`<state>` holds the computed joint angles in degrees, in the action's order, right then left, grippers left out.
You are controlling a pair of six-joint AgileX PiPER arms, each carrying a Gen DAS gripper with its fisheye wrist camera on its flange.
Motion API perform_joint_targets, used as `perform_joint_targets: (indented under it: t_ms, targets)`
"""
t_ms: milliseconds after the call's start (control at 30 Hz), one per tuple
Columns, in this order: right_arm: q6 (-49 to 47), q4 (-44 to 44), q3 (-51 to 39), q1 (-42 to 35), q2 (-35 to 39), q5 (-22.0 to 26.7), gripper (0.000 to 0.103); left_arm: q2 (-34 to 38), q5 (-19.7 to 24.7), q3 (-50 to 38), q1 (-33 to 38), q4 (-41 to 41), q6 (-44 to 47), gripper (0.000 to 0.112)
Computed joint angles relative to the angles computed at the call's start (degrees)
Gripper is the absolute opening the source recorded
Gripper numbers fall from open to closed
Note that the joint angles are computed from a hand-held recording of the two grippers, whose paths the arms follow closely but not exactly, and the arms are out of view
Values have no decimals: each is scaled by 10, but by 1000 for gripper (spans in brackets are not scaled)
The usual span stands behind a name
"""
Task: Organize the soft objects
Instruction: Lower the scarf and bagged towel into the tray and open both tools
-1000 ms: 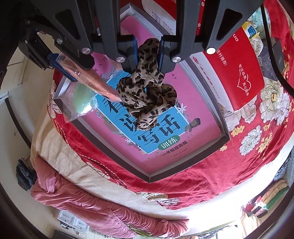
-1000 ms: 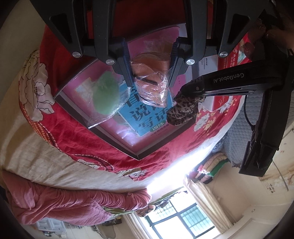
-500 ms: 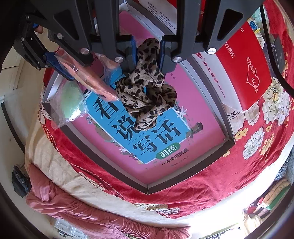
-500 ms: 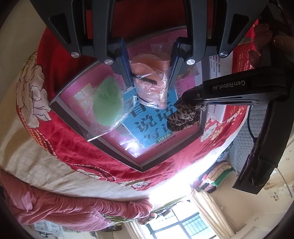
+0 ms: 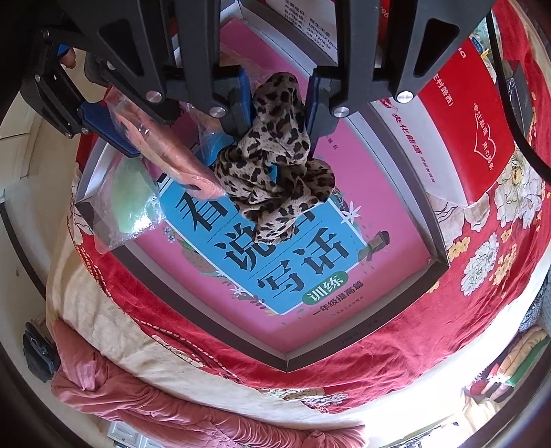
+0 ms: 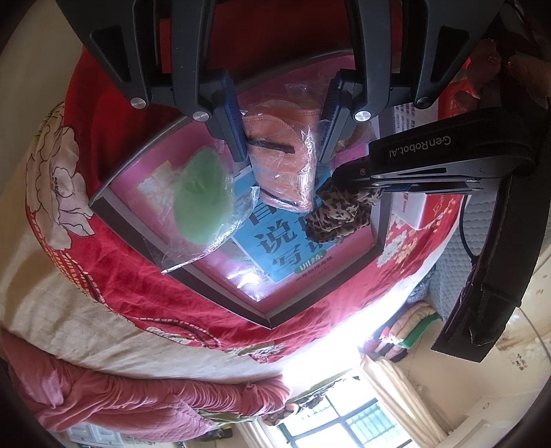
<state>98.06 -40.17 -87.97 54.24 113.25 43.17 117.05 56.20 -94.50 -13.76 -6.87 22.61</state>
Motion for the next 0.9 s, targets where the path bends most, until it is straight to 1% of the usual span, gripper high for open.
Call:
perform_joint_targets:
  t_ms: [67, 267, 333, 433, 533, 667, 733, 833, 900]
  targets:
    - [12, -11, 7, 2, -5, -3, 50, 0, 1, 0, -2, 4, -1, 26]
    - [33, -33, 14, 10, -14, 4, 52, 2, 8, -4, -3, -3, 5, 33]
    - [39, -41, 12, 14, -15, 14, 52, 4, 16, -9, -1, -8, 6, 35]
    - [53, -54, 14, 20, -19, 31, 56, 3, 21, -12, 3, -20, 10, 39]
    - [72, -71, 19, 26, -24, 45, 57, 1, 23, -13, 6, -29, 16, 43]
    - [77, -74, 18, 28, -27, 69, 57, -8, 19, -6, 9, -33, 16, 55]
    - [76, -72, 17, 28, -26, 77, 57, -8, 25, -9, 17, -50, 25, 57]
    - [70, -75, 8, 31, -23, 93, 58, -12, 24, -6, 21, -53, 23, 58]
    - [65, -77, 3, 35, -21, 106, 62, -19, 22, -1, 24, -57, 25, 58]
